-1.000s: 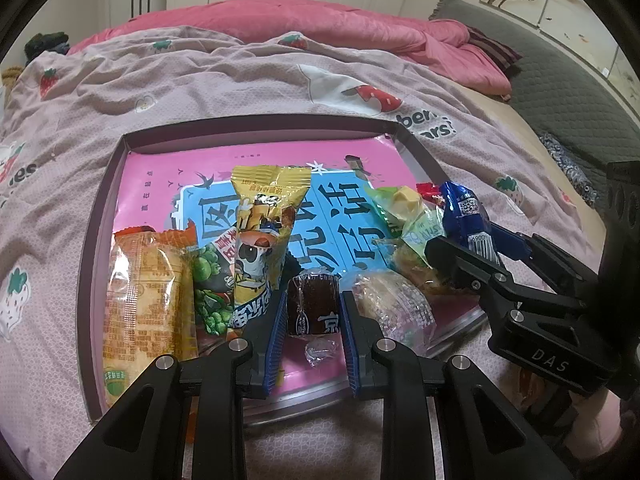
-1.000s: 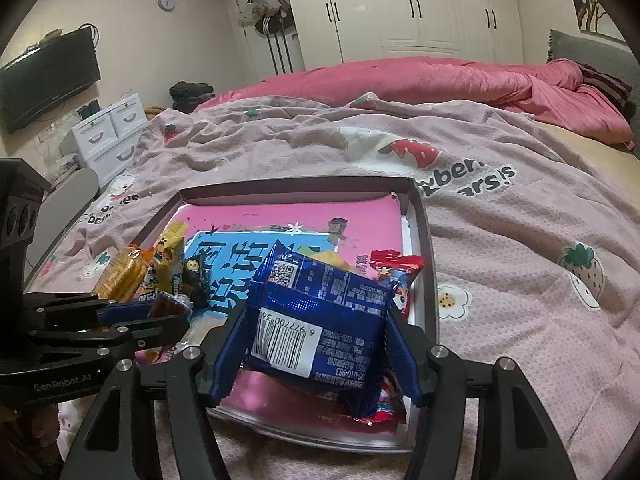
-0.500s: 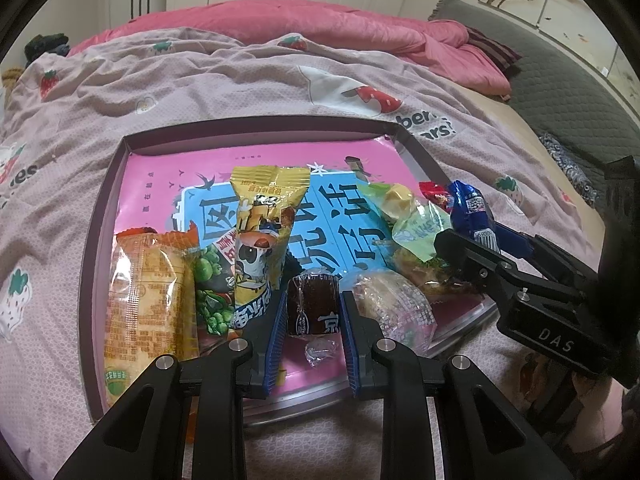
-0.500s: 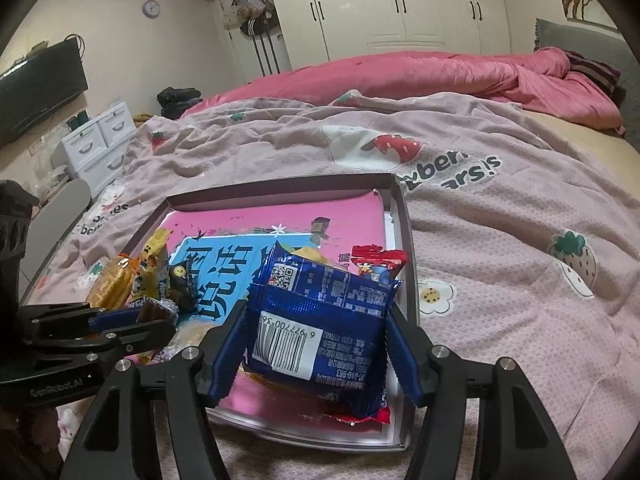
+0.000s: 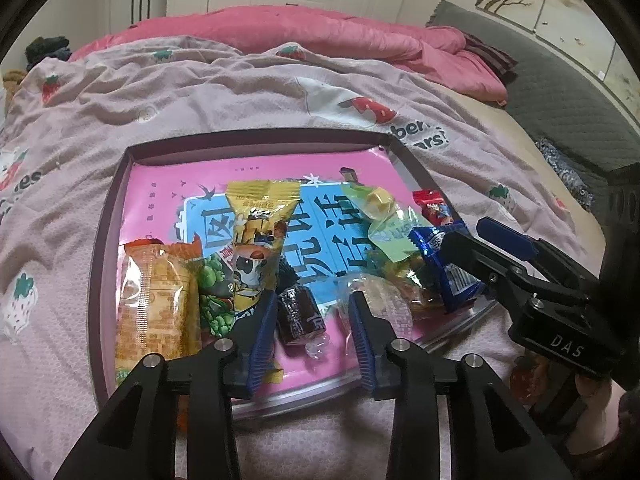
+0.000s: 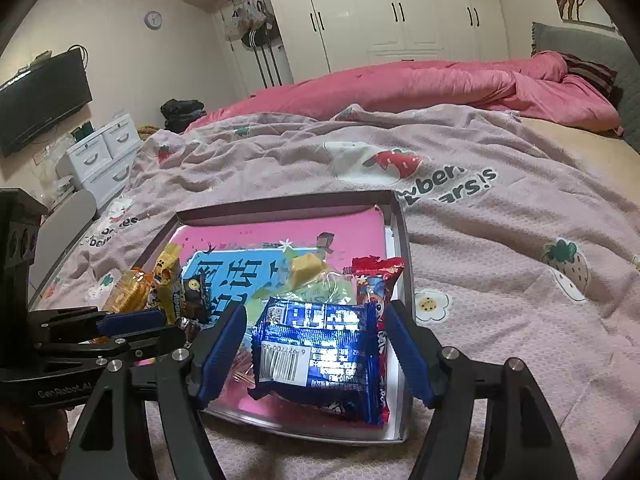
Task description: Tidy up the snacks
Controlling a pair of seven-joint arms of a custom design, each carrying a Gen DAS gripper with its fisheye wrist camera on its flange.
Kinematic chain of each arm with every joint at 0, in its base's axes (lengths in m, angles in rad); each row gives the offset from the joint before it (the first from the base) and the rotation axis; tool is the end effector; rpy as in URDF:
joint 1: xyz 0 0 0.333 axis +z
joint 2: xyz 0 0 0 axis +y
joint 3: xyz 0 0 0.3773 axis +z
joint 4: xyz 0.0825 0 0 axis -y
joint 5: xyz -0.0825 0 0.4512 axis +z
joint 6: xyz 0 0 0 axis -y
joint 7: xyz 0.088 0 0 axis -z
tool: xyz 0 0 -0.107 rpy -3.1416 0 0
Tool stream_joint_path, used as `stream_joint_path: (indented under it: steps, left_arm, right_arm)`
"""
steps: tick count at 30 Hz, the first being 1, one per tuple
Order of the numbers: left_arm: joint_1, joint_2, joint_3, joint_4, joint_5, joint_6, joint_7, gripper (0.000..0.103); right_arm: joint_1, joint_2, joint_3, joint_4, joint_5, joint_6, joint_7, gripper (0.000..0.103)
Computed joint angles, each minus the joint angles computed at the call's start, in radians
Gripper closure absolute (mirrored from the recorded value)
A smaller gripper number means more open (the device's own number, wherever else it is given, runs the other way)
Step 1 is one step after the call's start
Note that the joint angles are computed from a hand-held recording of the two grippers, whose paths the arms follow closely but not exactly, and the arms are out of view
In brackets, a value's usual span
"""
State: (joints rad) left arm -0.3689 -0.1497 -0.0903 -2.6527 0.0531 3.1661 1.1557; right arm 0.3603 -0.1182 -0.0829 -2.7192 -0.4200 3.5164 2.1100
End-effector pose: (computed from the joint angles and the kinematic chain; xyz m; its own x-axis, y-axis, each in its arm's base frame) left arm 0.4421 -0.2240 0.3747 -0.1652 -0.9645 0.2062 -0.8148 0.0156 -0.5795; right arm 0.4384 0.1760 0.3724 0.2896 -0.9326 -0.2152 -0.6599 -0.0318 -0.7507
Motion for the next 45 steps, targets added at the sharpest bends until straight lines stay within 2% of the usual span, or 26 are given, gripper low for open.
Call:
stream_joint_path:
  steps: [3, 7, 9, 12, 15, 17, 19, 22, 24, 25, 26, 28, 32, 38, 41, 45]
  left_arm:
    - [0.014, -0.017, -0.014, -0.006, 0.012, 0.0, -0.011, 0.053]
    - [0.06, -0.043, -0.057, -0.014, 0.06, -0.003, -0.053, 0.05]
    - [0.048, -0.058, -0.044, -0.022, 0.065, -0.004, -0.06, 0.048]
    - [0.04, -0.082, -0.036, -0.032, 0.072, -0.01, -0.07, 0.044]
    - [0.084, -0.122, -0.078, -0.046, 0.106, -0.015, -0.105, 0.037]
    - [0.144, -0.16, -0.136, -0.058, 0.146, -0.029, -0.148, 0.034]
    - [0.157, -0.196, -0.149, -0.073, 0.17, -0.042, -0.176, 0.032]
    - [0.137, -0.257, -0.137, -0.104, 0.179, -0.082, -0.205, 0.028]
    - [0.136, -0.301, -0.143, -0.129, 0.189, -0.114, -0.225, 0.026]
    - [0.14, -0.322, -0.151, -0.142, 0.196, -0.127, -0.238, 0.026]
    - [0.139, -0.342, -0.154, -0.157, 0.2, -0.134, -0.251, 0.025]
    - [0.098, -0.382, -0.129, -0.187, 0.189, -0.173, -0.256, 0.025]
    - [0.077, -0.456, -0.136, -0.23, 0.188, -0.233, -0.285, 0.025]
    - [0.034, -0.527, -0.123, -0.268, 0.178, -0.283, -0.301, 0.025]
    - [0.013, -0.549, -0.116, -0.279, 0.169, -0.309, -0.302, 0.025]
    - [0.004, -0.581, -0.126, -0.291, 0.16, -0.339, -0.323, 0.025]
  right_arm:
    - [-0.005, -0.024, 0.01, -0.018, 0.029, 0.025, -0.025, 0.029]
    - [-0.004, -0.065, 0.029, -0.048, 0.096, 0.034, -0.078, 0.026]
    - [-0.006, -0.089, 0.051, -0.066, 0.164, 0.034, -0.125, 0.023]
    - [0.015, -0.122, 0.044, -0.087, 0.211, 0.04, -0.161, 0.021]
    - [0.002, -0.162, 0.102, -0.111, 0.326, 0.04, -0.245, 0.016]
    - [-0.003, -0.19, 0.141, -0.124, 0.394, 0.027, -0.297, 0.014]
    - [-0.034, -0.223, 0.222, -0.137, 0.499, 0.005, -0.36, 0.013]
    - [0.004, -0.271, 0.223, -0.158, 0.543, -0.04, -0.386, 0.011]
    - [0.052, -0.308, 0.194, -0.181, 0.554, -0.061, -0.395, 0.01]
    - [0.059, -0.331, 0.2, -0.193, 0.57, -0.076, -0.403, 0.008]
    - [0.054, -0.344, 0.218, -0.2, 0.591, -0.085, -0.411, 0.006]
    - [0.034, -0.39, 0.269, -0.223, 0.638, -0.11, -0.416, 0.002]
    - [0.011, -0.466, 0.339, -0.258, 0.705, -0.164, -0.394, 0.002]
    - [-0.04, -0.553, 0.442, -0.284, 0.701, -0.261, -0.355, 0.002]
    - [-0.049, -0.581, 0.462, -0.294, 0.682, -0.287, -0.325, 0.002]
    - [-0.028, -0.586, 0.435, -0.301, 0.656, -0.305, -0.303, 0.002]
